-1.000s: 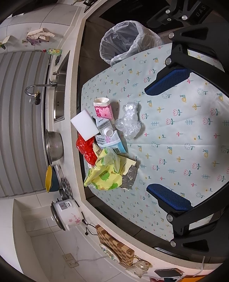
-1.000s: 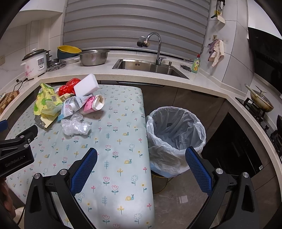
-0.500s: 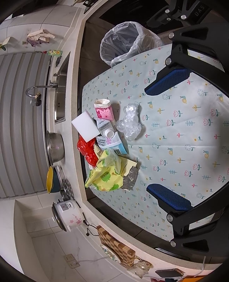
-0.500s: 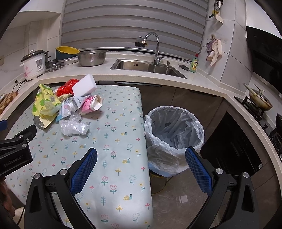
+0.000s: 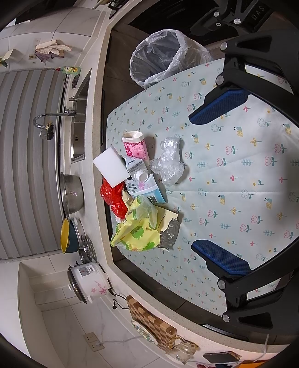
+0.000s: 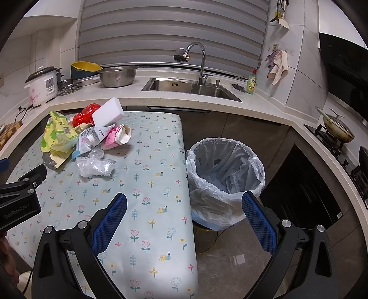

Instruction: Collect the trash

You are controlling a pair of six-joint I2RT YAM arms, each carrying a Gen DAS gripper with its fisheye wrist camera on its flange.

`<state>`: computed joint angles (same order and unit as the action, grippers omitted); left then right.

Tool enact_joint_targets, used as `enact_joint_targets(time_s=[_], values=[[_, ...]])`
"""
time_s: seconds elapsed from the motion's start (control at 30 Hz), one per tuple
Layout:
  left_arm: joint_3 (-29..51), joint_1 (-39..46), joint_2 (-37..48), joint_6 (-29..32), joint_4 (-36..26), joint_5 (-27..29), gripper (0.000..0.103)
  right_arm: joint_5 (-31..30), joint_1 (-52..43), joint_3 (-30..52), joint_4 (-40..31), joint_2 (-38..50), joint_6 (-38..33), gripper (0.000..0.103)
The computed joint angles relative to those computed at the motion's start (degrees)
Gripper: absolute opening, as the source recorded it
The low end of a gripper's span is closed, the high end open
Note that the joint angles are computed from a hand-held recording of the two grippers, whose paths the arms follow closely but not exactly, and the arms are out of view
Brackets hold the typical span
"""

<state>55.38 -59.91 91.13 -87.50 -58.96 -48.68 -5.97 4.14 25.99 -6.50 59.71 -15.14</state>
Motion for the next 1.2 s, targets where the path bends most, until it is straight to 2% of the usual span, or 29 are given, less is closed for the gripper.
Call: enact_joint_targets(time_s=[1.2], values=[[0.82, -0.23, 1.01, 0.43, 1.15, 0.50, 0.096, -0.58, -0.95, 0.27, 0.00, 0.44, -0.43, 0.096]])
